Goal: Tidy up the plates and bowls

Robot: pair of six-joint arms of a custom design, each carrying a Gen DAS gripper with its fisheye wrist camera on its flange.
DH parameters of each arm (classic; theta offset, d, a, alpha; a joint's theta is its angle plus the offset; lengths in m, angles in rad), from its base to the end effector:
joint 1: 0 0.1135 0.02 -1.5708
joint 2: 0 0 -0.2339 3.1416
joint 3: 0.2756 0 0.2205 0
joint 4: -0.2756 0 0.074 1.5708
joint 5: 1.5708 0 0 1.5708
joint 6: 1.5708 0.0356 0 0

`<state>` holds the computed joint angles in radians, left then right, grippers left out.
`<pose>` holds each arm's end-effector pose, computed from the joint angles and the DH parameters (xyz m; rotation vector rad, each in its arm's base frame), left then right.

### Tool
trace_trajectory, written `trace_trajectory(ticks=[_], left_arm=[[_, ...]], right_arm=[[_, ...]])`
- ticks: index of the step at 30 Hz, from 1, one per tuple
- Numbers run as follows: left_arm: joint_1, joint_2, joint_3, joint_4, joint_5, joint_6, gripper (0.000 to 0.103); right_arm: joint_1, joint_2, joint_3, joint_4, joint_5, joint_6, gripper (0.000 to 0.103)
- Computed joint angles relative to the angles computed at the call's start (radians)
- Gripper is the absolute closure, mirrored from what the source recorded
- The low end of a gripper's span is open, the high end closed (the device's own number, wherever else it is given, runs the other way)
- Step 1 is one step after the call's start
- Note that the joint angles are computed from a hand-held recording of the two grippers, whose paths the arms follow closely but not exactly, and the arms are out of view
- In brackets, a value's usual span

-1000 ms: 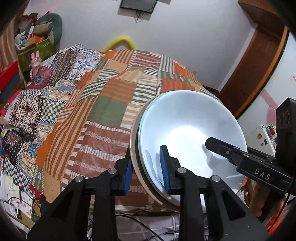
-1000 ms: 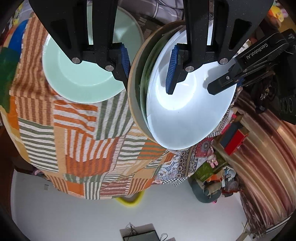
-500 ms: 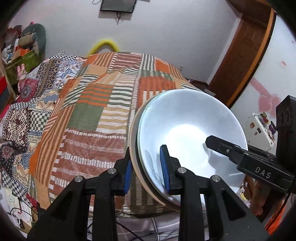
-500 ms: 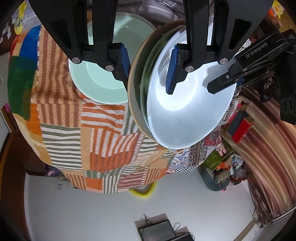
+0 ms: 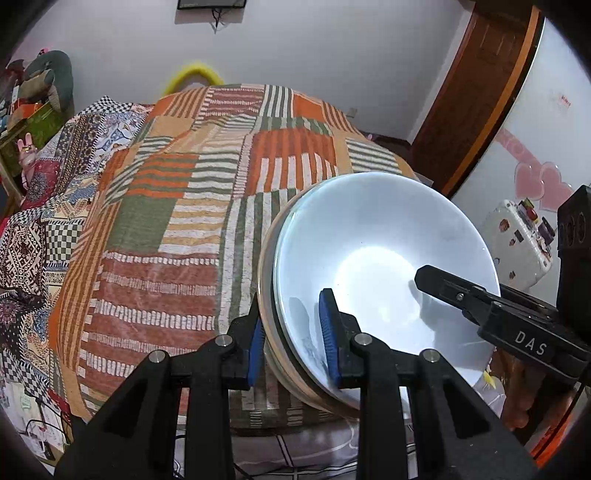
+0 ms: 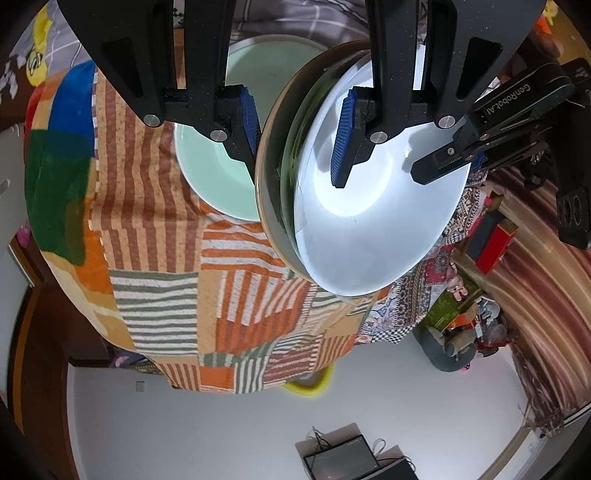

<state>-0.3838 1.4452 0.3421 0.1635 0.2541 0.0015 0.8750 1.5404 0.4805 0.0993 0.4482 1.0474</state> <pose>0.1857 -0.0847 0.0957 0.5878 2.4621 -0.4741 0.1591 0.1665 0.1046 0.3812 2.3949 0.3089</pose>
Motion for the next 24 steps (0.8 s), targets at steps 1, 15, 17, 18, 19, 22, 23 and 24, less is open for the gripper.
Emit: trace_trajectory(ticks=[1,15,17,18,19,22,23,24], left_arm=[[-0.013,0.025,0.007,0.011,-0.01,-0.006,0.076],[-0.067,0.318,0.108,0.101,-0.041,-0.031,0.076],[-0.074,0.35,0.125,0.104,-0.041,-0.035,0.076],[-0.08,0.363,0.131,0.106,-0.042,-0.039,0.076],[-0.085,0.376,0.14,0.104,-0.043,-0.041,0.076],[-0.09,0.411,0.16,0.103,-0.045,-0.042,0.076],[-0.091,0.418,0.163,0.102,-0.045,-0.042,0.076],[-0.09,0.432,0.17,0.102,-0.046,-0.041,0.076]], right_arm=[[-0.001,0.0,-0.005,0.003,-0.002,0.004,0.071],[-0.053,0.086,-0.052,0.091,-0.085,0.04,0.07],[-0.063,0.095,-0.055,0.096,-0.094,0.04,0.07],[-0.066,0.096,-0.06,0.1,-0.098,0.042,0.07],[-0.067,0.101,-0.062,0.104,-0.1,0.047,0.07],[-0.078,0.112,-0.075,0.122,-0.114,0.05,0.07],[-0.08,0.117,-0.081,0.132,-0.119,0.051,0.07],[-0.082,0.124,-0.083,0.139,-0.124,0.054,0.07]])
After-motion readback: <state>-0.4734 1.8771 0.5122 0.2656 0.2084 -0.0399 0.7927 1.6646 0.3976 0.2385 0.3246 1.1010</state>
